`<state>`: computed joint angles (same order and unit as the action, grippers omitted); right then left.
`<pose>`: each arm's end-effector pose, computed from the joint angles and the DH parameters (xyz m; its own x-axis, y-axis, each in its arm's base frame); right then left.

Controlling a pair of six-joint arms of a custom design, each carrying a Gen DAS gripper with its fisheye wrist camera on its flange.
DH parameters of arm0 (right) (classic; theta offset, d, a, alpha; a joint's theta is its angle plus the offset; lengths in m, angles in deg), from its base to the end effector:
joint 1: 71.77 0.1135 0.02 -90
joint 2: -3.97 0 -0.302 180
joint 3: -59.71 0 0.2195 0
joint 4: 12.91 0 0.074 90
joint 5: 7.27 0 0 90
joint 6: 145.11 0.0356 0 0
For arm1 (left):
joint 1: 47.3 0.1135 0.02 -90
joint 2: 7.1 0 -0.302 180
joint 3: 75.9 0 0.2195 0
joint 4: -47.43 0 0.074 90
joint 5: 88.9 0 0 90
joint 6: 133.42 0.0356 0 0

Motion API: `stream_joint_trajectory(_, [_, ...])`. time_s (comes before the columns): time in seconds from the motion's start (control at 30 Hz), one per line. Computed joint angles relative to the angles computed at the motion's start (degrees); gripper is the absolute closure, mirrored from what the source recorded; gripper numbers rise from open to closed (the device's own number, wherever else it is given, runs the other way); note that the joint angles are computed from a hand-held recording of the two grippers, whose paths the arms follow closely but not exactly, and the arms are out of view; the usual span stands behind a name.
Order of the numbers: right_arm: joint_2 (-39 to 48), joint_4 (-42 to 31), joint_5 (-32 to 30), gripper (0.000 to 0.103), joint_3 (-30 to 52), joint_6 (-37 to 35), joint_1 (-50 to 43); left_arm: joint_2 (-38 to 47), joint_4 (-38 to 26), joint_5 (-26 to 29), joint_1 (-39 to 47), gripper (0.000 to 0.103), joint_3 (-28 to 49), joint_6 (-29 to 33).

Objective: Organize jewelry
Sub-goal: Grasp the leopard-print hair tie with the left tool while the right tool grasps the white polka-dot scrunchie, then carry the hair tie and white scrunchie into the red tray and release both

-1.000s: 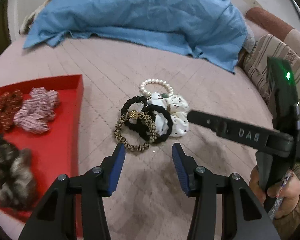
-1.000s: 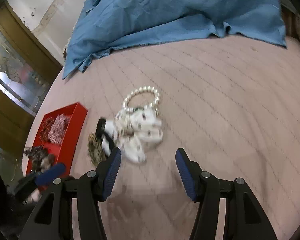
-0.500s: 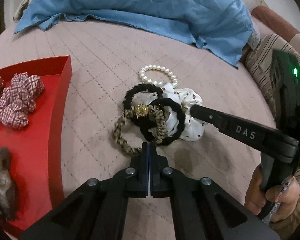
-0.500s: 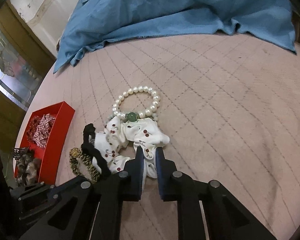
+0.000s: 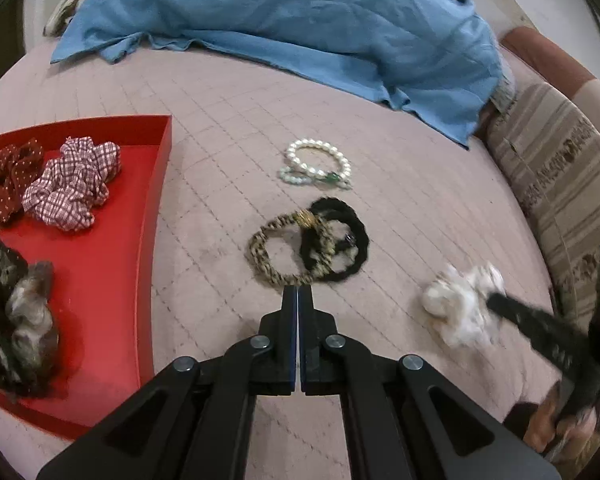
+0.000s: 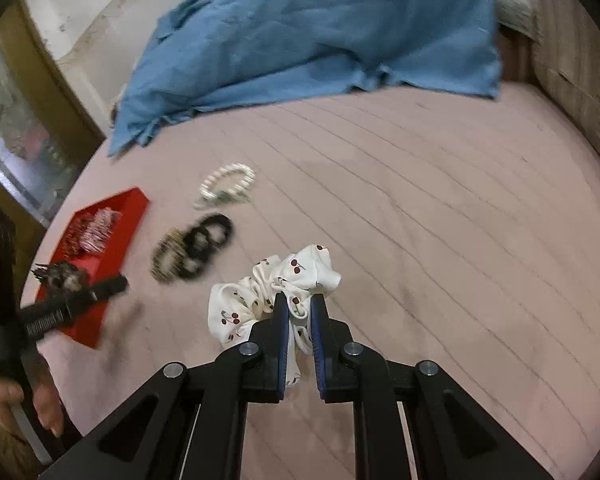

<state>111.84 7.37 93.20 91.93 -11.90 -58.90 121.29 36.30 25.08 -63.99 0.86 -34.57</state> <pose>0.2247 0.0447 0.0986 -0.6657 0.5385 -0.5166 0.4630 0.8410 0.2801 0.3719 -0.1266 0.0834 -0.7737 0.3787 -0.5079 0.5664 0.7727 -0.2866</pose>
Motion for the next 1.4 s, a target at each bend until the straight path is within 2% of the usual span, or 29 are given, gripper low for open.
stream_joint_trajectory(0.1, [2.62, 6.63, -1.51, 0.091, -4.42, 1.04, -1.82, 1.78, -0.06, -2.86, -1.33, 0.101, 3.22, -0.26])
stream_joint_trajectory(0.17, [5.15, 11.57, -2.38, 0.090, -6.52, 1.55, -2.58, 3.62, -1.20, -4.69, -2.49, 0.096, 6.23, 0.55])
stream_joint_trajectory(0.23, [7.28, 15.00, -2.41, 0.089, -7.48, 1.58, -2.70, 5.80, -2.37, -6.93, -3.43, 0.081, 9.30, 1.11])
stream_joint_trajectory(0.27, [8.21, 16.34, -2.46, 0.089, -7.70, 1.44, -2.76, 6.89, -2.72, -7.88, -3.75, 0.081, 10.66, 0.99])
stream_joint_trajectory(0.37, [9.95, 17.60, -1.60, 0.088, -7.22, 1.44, -2.34, 10.02, -4.98, -10.21, -4.47, 0.080, 14.77, 1.18])
stream_joint_trajectory(0.57, [14.85, 21.50, -2.44, 0.082, -6.24, 1.68, -3.25, 10.66, -3.69, -11.54, -5.47, 0.080, 14.73, 1.96])
stream_joint_trajectory(0.6, [15.78, 22.66, -2.51, 0.082, -6.32, 1.87, -3.43, 10.57, -3.66, -11.74, -5.71, 0.083, 14.56, 2.23])
stream_joint_trajectory(0.63, [16.28, 23.39, -2.29, 0.082, -6.32, 2.11, -3.42, 10.33, -3.39, -11.67, -5.83, 0.099, 14.12, 2.41])
stream_joint_trajectory(0.67, [16.34, 23.43, -2.23, 0.082, -6.23, 2.23, -3.43, 10.36, -4.10, -11.08, -5.80, 0.098, 14.40, 2.43])
stream_joint_trajectory(0.8, [14.78, 23.02, -3.09, 0.088, -6.63, 2.81, -4.11, 8.33, -4.42, -7.19, -4.93, 0.098, 12.42, 0.50])
stream_joint_trajectory(1.0, [8.06, 18.32, -0.38, 0.090, -7.28, 3.98, -1.58, 1.32, -2.28, -1.37, -2.30, 0.098, 4.83, -0.33])
stream_joint_trajectory(1.23, [-4.44, 4.77, 5.75, 0.090, -4.35, 6.08, 5.58, -8.23, 0.70, 7.30, 5.37, 0.098, -5.06, -1.15])
stream_joint_trajectory(1.4, [-9.36, -3.54, 7.52, 0.090, 0.36, 6.77, 10.44, -11.45, -0.82, 12.13, 14.28, 0.098, -6.76, -0.76])
